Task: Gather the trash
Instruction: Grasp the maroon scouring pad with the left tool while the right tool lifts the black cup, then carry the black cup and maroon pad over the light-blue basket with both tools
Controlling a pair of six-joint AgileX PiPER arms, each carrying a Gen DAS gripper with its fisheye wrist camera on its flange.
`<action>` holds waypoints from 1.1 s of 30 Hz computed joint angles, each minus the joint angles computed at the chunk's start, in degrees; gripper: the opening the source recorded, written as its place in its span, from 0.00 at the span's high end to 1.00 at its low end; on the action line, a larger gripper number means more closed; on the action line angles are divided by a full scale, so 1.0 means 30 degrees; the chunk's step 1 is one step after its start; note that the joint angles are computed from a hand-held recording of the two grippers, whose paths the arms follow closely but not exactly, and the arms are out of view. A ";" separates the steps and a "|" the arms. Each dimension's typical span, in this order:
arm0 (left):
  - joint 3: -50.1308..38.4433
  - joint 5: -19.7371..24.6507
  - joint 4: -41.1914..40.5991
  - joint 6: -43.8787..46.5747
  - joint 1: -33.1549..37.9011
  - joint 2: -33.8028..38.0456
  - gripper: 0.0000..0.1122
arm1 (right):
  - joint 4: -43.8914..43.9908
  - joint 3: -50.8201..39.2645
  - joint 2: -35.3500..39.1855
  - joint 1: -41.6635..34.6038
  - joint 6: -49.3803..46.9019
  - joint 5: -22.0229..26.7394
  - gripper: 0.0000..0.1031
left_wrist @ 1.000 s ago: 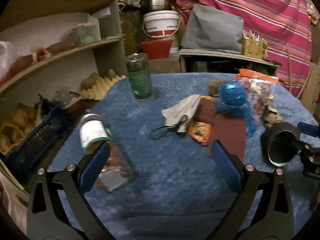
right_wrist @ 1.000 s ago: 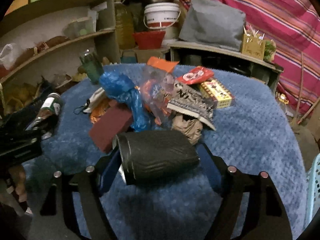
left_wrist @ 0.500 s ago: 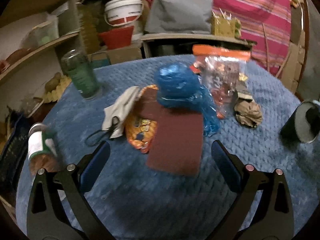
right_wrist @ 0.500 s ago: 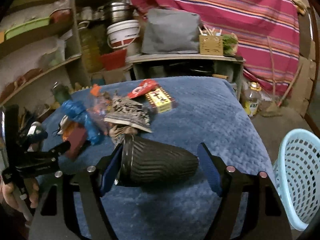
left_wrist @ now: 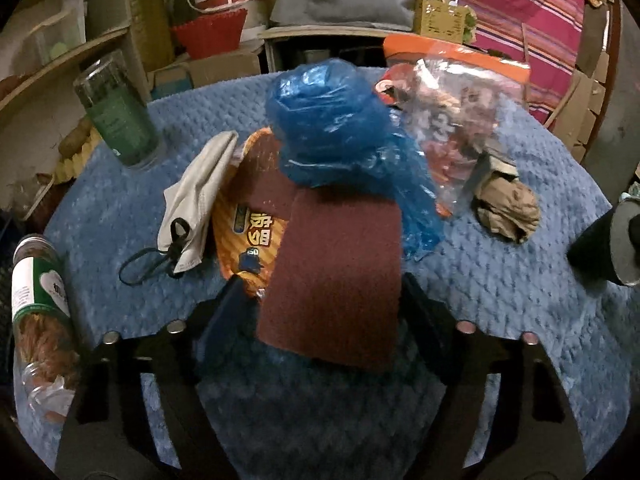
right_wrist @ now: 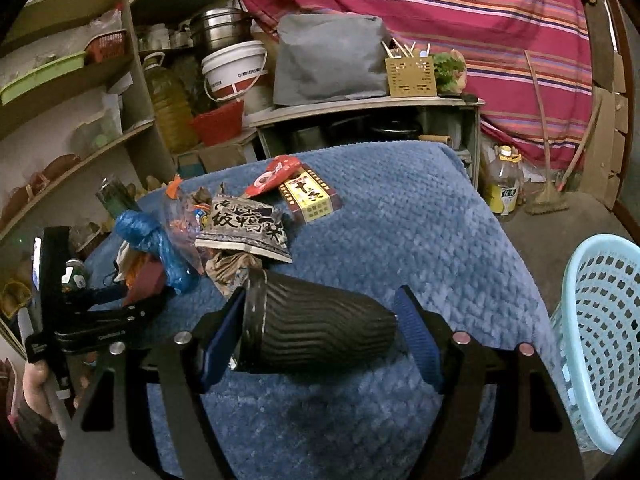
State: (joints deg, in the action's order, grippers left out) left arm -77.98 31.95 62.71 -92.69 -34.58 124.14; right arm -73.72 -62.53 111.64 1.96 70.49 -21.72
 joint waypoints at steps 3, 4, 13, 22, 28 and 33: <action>0.0531 0.0398 0.0511 -0.0680 -0.0405 -0.0364 0.40 | 0.0441 0.0172 -0.0035 -0.0085 -0.0616 -0.0114 0.28; 0.0853 0.0376 0.0748 -0.1046 -0.0500 -0.0608 0.40 | 0.0696 0.0278 -0.0073 -0.0148 -0.0927 -0.0165 0.28; 0.4596 0.2712 0.4041 -0.5419 -0.2523 -0.3464 0.45 | 0.0745 0.0327 -0.0168 -0.0799 -0.0900 -0.0638 0.28; 0.6268 0.3559 0.4652 -0.6782 -0.3291 -0.5002 0.46 | 0.1386 0.0921 -0.0674 -0.1355 -0.1746 -0.1022 0.29; 0.5127 0.5410 0.4709 -0.6588 -0.4685 -0.5035 0.68 | 0.0837 0.1382 -0.1475 -0.2442 -0.1381 -0.1851 0.29; 0.2341 0.6241 0.3544 -0.4776 -0.5158 -0.3714 0.93 | 0.0957 0.2078 -0.2509 -0.3951 -0.2130 -0.2589 0.29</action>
